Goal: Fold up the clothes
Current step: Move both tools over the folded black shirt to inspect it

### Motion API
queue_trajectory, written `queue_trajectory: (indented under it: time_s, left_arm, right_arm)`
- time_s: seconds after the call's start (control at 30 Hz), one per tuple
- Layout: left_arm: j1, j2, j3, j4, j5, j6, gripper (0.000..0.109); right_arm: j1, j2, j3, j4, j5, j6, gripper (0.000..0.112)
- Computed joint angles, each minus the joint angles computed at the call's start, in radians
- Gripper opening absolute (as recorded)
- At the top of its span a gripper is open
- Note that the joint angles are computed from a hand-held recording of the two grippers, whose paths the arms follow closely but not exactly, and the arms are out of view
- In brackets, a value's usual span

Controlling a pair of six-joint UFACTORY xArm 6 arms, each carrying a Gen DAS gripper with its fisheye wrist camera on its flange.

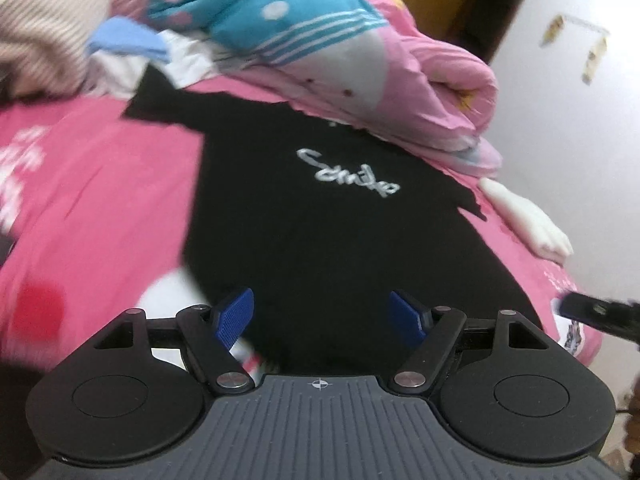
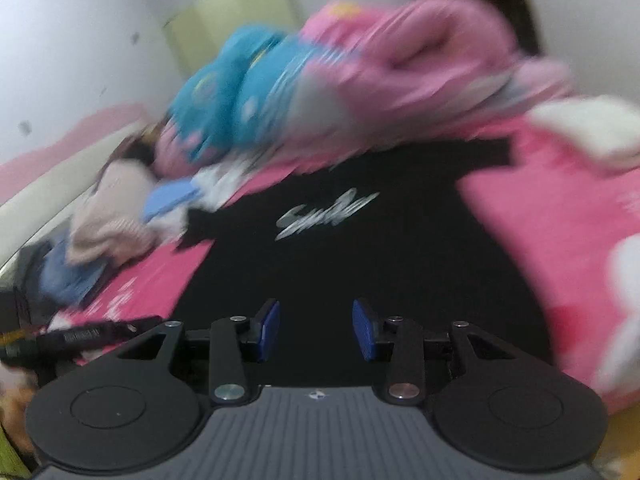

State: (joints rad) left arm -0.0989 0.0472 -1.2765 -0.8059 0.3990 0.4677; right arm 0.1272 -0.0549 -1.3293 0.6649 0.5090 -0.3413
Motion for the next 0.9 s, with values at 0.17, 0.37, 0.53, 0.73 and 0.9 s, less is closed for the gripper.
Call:
queue_trajectory:
  time_s: [0.17, 0.37, 0.53, 0.73, 0.9]
  left_arm:
    - [0.010, -0.102, 0.169, -0.217, -0.065, 0.211, 0.073]
    - [0.061, -0.171, 0.266, -0.420, -0.063, 0.400, 0.068]
    - [0.125, -0.221, 0.314, -0.613, -0.036, 0.566, 0.062]
    - [0.199, -0.216, 0.310, -0.785, 0.070, 0.693, 0.062]
    - [0.221, -0.180, 0.280, -0.798, 0.123, 0.730, 0.062]
  right_arm:
    - [0.097, 0.174, -0.158, 0.021, 0.056, 0.025, 0.037]
    - [0.154, 0.385, -0.351, -0.005, 0.080, 0.158, 0.026]
    - [0.203, 0.419, -0.338, 0.129, 0.069, 0.067, 0.018]
    - [0.256, 0.309, -0.205, 0.249, 0.168, -0.186, 0.018]
    - [0.265, 0.241, -0.143, 0.213, 0.190, -0.235, 0.018]
